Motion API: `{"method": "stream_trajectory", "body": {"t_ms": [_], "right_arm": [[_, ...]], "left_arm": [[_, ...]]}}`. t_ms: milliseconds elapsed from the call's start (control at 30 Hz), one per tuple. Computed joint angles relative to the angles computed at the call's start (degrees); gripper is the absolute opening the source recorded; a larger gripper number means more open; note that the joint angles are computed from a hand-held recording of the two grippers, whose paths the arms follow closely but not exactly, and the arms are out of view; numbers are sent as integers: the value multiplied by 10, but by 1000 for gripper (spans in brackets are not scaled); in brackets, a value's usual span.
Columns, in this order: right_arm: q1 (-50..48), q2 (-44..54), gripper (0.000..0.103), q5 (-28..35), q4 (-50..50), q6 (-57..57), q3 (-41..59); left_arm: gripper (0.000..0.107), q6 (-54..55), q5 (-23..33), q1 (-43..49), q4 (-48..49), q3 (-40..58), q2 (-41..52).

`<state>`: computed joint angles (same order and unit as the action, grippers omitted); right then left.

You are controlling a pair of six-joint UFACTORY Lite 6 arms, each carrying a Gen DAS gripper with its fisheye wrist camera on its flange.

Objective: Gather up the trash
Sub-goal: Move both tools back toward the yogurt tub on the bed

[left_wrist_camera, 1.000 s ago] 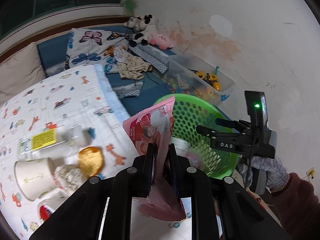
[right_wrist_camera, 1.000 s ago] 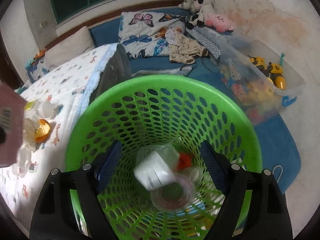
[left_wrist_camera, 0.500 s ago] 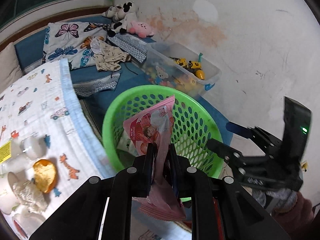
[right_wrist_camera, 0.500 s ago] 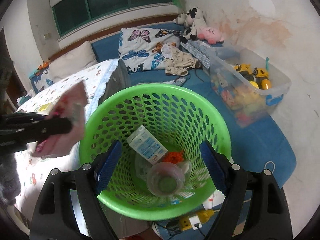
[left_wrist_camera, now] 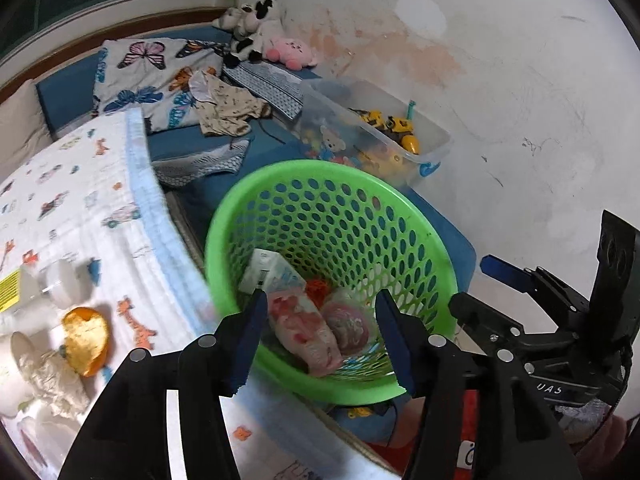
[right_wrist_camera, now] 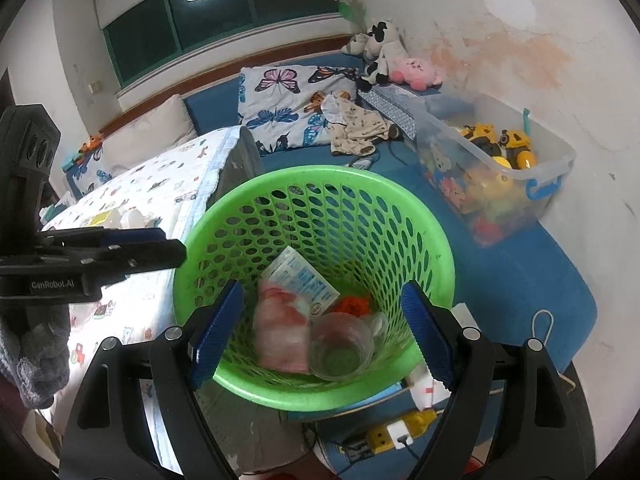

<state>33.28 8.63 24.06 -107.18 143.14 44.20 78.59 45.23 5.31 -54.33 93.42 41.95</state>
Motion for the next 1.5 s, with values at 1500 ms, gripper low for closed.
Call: {"method": "stream_trajectory", "body": {"t_ms": [1500], "right_arm": [[159, 277, 83, -26, 216, -230, 367]], "left_arm": [[92, 141, 10, 330, 36, 166, 167]]}}
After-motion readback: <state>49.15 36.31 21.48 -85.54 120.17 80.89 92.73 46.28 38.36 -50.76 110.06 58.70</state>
